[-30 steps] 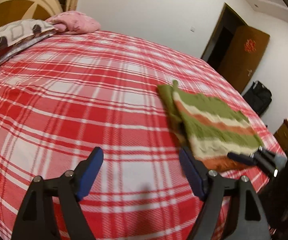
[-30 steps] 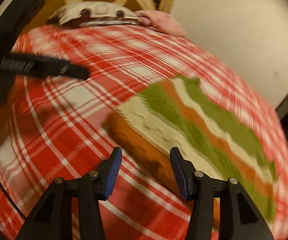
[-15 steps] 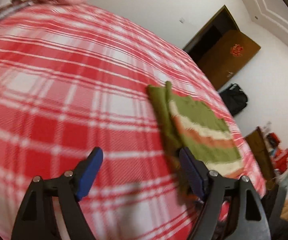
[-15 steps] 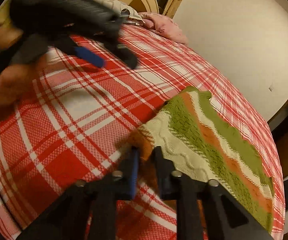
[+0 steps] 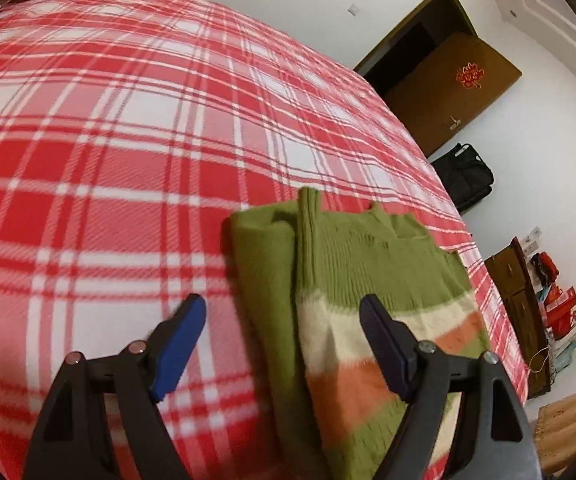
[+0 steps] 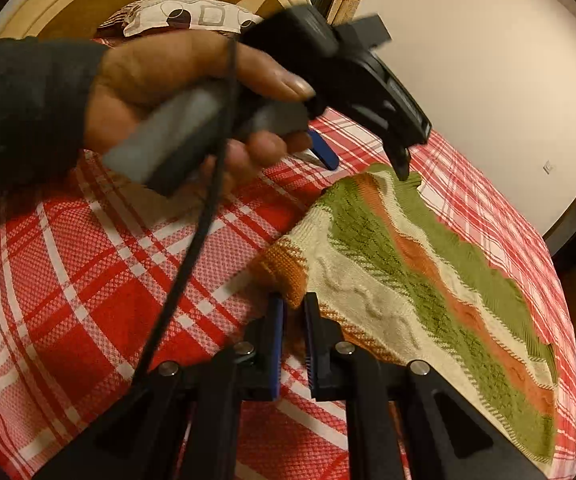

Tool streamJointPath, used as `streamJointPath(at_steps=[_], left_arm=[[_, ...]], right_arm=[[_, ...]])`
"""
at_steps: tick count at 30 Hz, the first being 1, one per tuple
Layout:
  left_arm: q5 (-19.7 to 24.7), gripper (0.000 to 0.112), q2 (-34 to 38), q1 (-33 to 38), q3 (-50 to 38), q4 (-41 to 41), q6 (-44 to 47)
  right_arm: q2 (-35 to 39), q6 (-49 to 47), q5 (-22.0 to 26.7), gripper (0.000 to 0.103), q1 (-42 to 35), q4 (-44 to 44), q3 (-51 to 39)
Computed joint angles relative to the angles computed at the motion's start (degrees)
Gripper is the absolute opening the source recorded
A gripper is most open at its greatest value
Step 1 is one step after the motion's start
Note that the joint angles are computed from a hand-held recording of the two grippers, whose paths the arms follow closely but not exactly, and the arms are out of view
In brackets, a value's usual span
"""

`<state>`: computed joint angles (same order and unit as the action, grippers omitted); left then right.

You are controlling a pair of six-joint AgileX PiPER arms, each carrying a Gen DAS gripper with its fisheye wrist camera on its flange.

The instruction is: Fold small clothes

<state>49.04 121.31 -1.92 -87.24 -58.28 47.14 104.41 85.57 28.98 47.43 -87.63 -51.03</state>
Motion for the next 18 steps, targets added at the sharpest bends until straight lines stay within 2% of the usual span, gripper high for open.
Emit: streamJointPath(at_steps=[2, 4, 5, 8, 13, 18], left_arm=[[0.68, 0.079, 1.06, -0.34, -1.68, 0.94, 0.06], [1.77, 0.052, 2.68, -0.67, -4.0, 0.94, -0.04], [3.22, 0.024, 3.6, -0.76, -5.14, 1.38, -0.64], [4.6, 0.015, 4.29, 0.15, -5.66, -0.78, 0.37], [4.81, 0.013, 3.43, 0.57, -5.01, -2.83, -0.61], [6.43, 0.013, 1.56, 0.9, -4.61, -6.45, -1.01]], right_arm=[[-0.36, -0.12, -0.23, 0.008, -0.12, -0.17, 0.21], [-0.94, -0.18, -0.34, 0.008, -0.41, -0.56, 0.63], [-1.22, 0.02, -0.15, 0.008, -0.53, -1.06, 0.89], [-3.41, 0.25, -0.13, 0.007, -1.3, -1.35, 2.47], [-6.66, 1.69, -2.51, 0.006, -5.25, -3.64, 5.08], [-12.93, 5.24, -4.81, 0.005, -7.87, -5.81, 9.06]])
